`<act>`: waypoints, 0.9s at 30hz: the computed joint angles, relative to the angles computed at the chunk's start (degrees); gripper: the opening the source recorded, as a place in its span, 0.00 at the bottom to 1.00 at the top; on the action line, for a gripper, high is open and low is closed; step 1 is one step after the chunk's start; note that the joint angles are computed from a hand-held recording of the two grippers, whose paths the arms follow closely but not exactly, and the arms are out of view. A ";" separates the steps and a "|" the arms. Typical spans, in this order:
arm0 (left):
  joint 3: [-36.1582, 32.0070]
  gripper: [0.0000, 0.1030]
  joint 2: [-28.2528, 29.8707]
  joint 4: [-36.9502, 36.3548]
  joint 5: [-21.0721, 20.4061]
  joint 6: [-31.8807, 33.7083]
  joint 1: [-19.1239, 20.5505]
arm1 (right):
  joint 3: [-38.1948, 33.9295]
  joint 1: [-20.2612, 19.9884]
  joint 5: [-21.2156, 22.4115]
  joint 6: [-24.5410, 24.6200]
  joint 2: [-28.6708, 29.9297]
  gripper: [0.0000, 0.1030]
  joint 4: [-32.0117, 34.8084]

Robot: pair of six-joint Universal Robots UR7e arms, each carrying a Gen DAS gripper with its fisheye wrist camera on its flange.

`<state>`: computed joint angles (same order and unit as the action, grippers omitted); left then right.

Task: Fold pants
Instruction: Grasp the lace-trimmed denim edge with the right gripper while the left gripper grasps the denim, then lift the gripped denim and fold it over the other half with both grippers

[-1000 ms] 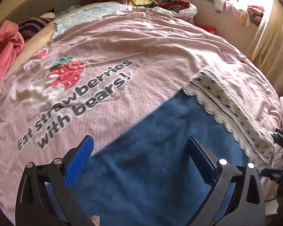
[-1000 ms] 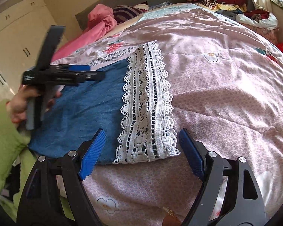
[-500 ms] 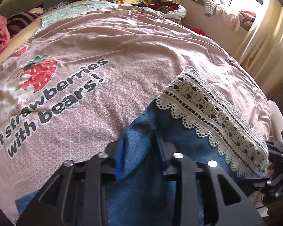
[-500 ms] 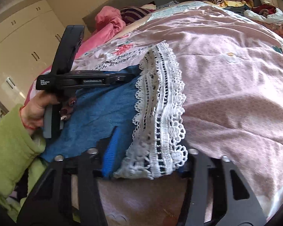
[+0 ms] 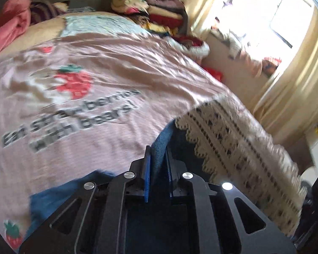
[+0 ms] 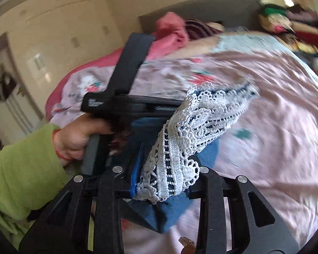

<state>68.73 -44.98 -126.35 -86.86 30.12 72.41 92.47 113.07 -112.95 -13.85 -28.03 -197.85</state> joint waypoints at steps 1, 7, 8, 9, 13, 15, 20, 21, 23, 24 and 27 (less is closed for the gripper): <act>-0.18 0.18 -0.52 -0.30 -0.13 -0.89 0.51 | -1.46 0.54 0.14 -0.81 0.86 0.23 1.56; -1.63 0.36 -4.42 -1.02 0.77 -7.82 5.29 | -11.98 3.64 -2.34 -6.46 8.13 0.23 12.12; -1.79 0.37 -5.08 -0.96 0.84 -9.42 6.28 | -13.43 4.08 -3.14 -7.28 9.26 0.23 13.36; -1.97 0.38 -5.79 -0.57 0.11 -11.11 7.31 | -15.36 4.59 -4.08 -8.44 10.71 0.23 15.24; -1.30 0.41 -8.16 -1.20 -3.97 -15.23 10.68 | -20.60 5.42 -4.62 -10.25 14.73 0.16 21.27; -1.23 0.46 -8.71 -1.09 -5.83 -17.07 11.94 | -22.26 5.82 -5.84 -11.09 16.19 0.16 23.41; -2.39 0.58 -8.78 1.60 -8.50 -17.47 12.57 | -19.22 6.40 -3.10 -13.45 14.29 0.21 22.29; -2.88 0.65 -8.55 2.58 -9.04 -17.10 12.43 | -17.63 6.53 -3.13 -13.90 13.14 0.26 19.89; -4.21 0.66 -7.75 4.79 -8.80 -16.37 11.97 | -15.87 6.44 -4.11 -12.97 11.54 0.30 17.08; -4.96 0.66 -7.24 5.78 -8.25 -16.15 11.72 | -14.43 6.03 -4.20 -12.02 10.38 0.31 15.33; -9.82 0.82 -3.53 10.08 -7.05 -17.54 11.10 | -11.47 5.28 -5.89 -9.46 8.31 0.36 12.84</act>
